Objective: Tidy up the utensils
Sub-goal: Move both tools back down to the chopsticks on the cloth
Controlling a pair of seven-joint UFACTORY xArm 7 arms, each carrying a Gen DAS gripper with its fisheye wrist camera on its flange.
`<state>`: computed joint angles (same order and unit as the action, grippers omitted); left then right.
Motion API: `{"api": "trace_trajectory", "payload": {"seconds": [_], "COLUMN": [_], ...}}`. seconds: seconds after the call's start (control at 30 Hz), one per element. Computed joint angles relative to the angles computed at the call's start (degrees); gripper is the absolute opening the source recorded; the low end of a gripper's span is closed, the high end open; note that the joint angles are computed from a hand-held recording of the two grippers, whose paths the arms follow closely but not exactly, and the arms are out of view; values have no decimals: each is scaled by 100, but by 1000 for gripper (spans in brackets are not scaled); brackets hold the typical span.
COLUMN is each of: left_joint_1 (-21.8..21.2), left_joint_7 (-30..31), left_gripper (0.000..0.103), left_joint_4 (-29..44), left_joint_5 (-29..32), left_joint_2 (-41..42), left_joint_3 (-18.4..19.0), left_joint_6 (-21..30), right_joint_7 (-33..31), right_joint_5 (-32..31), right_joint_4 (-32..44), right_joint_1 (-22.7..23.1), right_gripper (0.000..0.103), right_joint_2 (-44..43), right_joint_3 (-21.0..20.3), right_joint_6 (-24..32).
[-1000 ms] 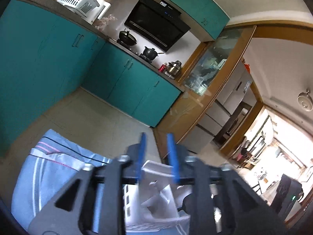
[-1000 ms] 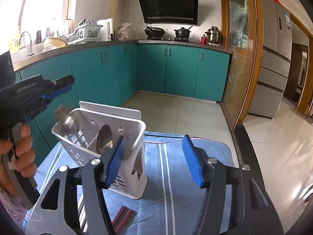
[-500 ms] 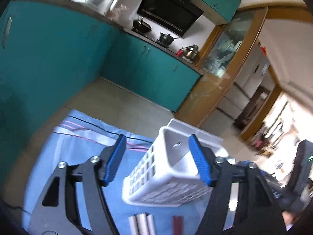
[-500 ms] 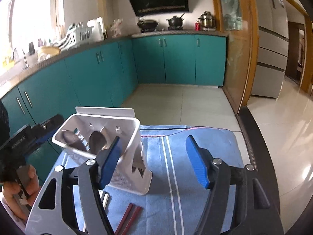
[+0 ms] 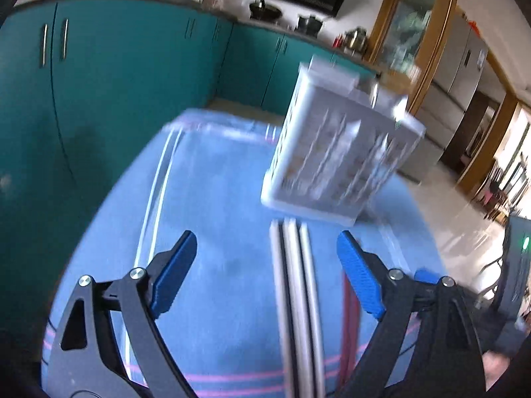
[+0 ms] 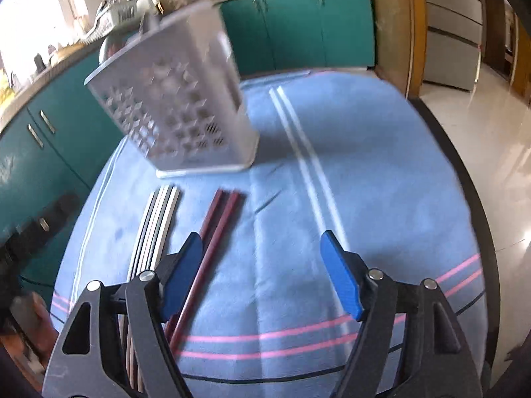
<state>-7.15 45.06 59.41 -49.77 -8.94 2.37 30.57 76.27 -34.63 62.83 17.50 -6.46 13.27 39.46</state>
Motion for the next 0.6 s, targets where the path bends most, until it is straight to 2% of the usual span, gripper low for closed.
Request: {"api": "trace_trajectory", "payload": {"seconds": [0.1,0.23,0.33,0.4,0.6], "left_joint_1": [98,137,217,306,449], "left_joint_7": [-209,-46,66,141,16], "left_gripper": [85,85,85,86,86], "left_joint_4": [-201,-179,51,180,564], "left_joint_5": [368,413,413,404,466], "left_joint_2": [-54,-30,108,174,468], "left_joint_3": [33,90,117,143,18], "left_joint_6": [331,555,712,777,1142], "right_joint_7": [-162,-526,-827,-1144,-1118], "right_joint_5": [-29,93,154,469,601], "right_joint_4": [428,1095,1562,1553,1183], "right_joint_1": [103,348,574,622,727], "right_gripper": [72,69,42,14,11], "right_joint_2": [341,922,1275,1272,962], "right_joint_3": [45,-76,-208,-281,-331], "right_joint_6": [373,901,1256,1177,1108]}}
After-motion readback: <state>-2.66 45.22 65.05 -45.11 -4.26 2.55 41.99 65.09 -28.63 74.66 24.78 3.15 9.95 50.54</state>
